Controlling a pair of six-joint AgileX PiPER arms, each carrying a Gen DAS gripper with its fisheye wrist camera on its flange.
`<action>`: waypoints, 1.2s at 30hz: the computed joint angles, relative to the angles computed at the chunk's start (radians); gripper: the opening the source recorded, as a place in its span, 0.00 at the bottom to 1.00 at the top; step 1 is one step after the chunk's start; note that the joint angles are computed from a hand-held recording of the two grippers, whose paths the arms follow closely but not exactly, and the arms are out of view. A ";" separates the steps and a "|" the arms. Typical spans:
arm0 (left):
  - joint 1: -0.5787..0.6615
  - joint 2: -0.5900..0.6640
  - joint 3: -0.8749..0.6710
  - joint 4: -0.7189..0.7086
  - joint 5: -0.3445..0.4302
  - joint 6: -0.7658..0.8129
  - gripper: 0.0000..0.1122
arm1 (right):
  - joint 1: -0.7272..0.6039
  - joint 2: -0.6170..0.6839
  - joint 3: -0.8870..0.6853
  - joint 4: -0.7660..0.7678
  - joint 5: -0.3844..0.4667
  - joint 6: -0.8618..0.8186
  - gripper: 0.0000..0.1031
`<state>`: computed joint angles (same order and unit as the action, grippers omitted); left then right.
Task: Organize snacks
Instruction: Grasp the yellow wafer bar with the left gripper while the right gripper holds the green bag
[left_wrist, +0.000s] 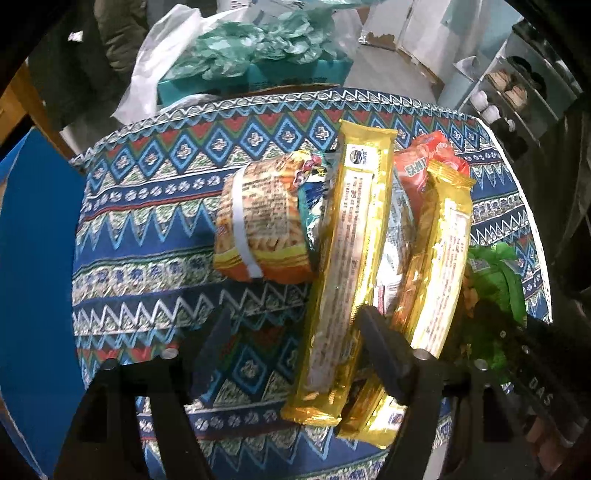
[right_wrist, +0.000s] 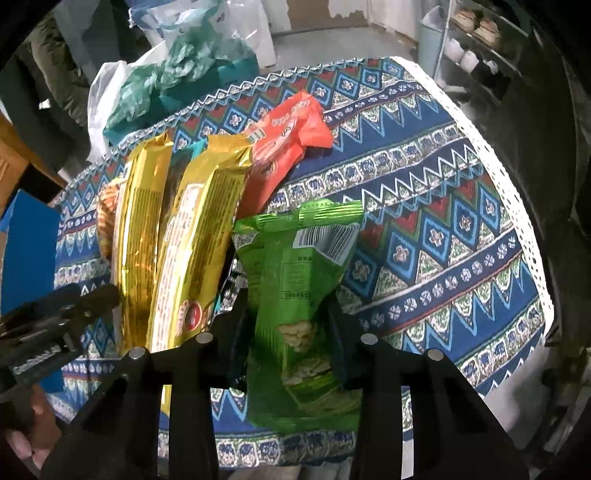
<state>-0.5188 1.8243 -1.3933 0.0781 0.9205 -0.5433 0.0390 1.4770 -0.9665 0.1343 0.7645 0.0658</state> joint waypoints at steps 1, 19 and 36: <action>-0.003 0.008 -0.006 0.008 -0.007 -0.009 0.72 | 0.001 0.003 0.000 0.004 -0.003 -0.002 0.36; 0.005 0.092 -0.073 -0.073 -0.067 0.076 0.28 | -0.048 0.042 0.003 0.089 -0.047 -0.078 0.35; 0.008 -0.079 0.029 -0.009 -0.064 0.032 0.26 | -0.037 -0.046 -0.030 0.085 -0.010 -0.082 0.33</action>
